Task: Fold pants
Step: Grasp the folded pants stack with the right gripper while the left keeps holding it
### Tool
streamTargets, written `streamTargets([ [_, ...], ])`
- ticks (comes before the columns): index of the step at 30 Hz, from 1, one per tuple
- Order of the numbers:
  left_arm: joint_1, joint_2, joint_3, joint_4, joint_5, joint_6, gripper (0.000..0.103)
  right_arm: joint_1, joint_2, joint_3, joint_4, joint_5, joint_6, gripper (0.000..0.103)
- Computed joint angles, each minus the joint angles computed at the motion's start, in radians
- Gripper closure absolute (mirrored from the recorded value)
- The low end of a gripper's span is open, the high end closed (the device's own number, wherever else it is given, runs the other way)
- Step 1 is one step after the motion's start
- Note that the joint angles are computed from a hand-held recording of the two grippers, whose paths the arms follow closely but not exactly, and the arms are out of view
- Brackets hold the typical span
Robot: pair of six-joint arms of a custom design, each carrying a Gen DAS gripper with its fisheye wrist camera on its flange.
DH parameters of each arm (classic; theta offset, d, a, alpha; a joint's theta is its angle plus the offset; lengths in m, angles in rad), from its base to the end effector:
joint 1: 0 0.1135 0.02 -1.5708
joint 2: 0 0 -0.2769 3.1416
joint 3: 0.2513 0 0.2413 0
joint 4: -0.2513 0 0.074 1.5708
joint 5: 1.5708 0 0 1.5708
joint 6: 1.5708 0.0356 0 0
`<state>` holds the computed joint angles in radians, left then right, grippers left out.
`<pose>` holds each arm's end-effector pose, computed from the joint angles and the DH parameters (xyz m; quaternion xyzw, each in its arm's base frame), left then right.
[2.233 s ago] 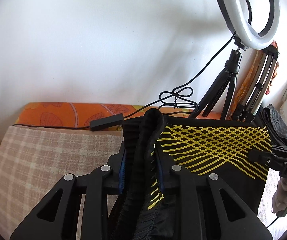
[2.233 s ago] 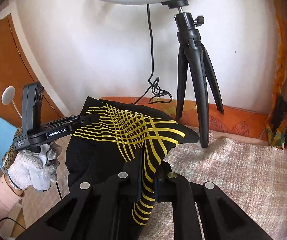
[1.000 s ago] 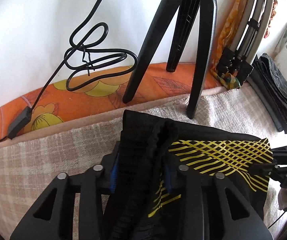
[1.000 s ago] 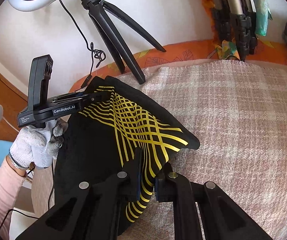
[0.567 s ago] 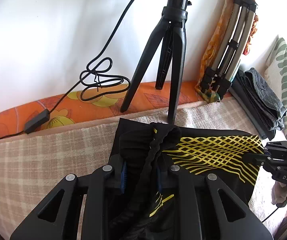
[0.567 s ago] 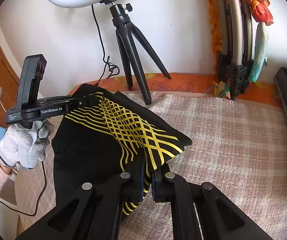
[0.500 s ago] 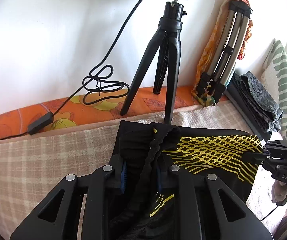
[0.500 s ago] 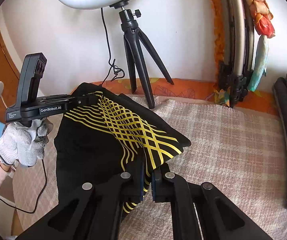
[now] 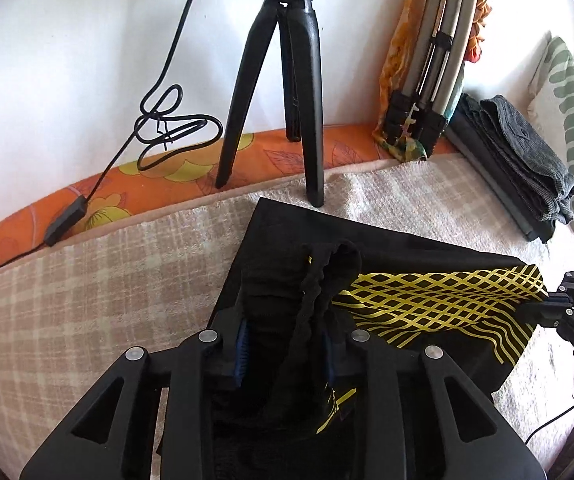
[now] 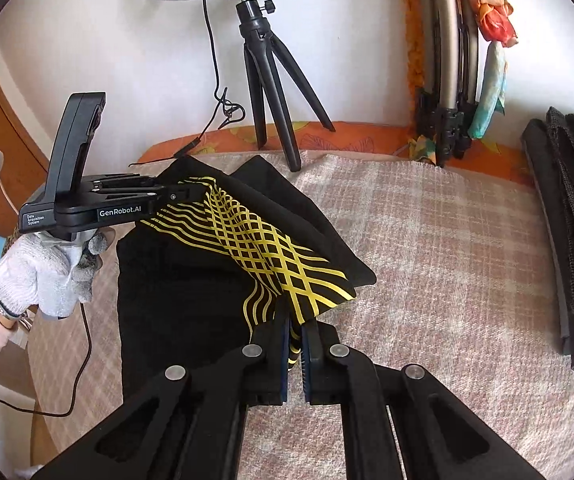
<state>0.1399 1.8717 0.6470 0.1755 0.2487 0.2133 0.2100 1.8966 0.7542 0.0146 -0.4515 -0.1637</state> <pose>0.2902 0.0320 0.0844 0.0671 0.9569 -0.0730 0.2729 0.2958 0.0789 0.0924 -0.2249 0.9251 0.2233 0.2090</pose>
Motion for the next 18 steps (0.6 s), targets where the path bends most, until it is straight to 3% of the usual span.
streamTargets([
  [4, 0.000, 0.049, 0.093, -0.059, -0.015, 0.032, 0.065, -0.040, 0.066, 0.022, 0.018, -0.032, -0.018, 0.101],
  [6, 0.001, 0.095, 0.157, -0.094, -0.039, 0.042, 0.050, -0.056, 0.093, 0.037, 0.025, -0.046, -0.025, 0.101],
  [7, 0.003, 0.130, 0.202, -0.132, -0.032, 0.041, 0.047, -0.062, 0.103, 0.042, 0.029, -0.050, -0.028, 0.101],
  [9, 0.008, 0.189, 0.272, -0.188, -0.011, 0.043, 0.047, -0.071, 0.129, 0.054, 0.037, -0.063, -0.033, 0.101],
  [14, 0.005, 0.261, 0.336, -0.206, 0.047, 0.054, 0.046, -0.086, 0.159, 0.072, 0.028, -0.096, -0.047, 0.100],
  [18, -0.012, 0.294, 0.368, -0.203, 0.040, 0.066, 0.042, -0.083, 0.147, 0.064, 0.030, -0.098, -0.066, 0.100],
])
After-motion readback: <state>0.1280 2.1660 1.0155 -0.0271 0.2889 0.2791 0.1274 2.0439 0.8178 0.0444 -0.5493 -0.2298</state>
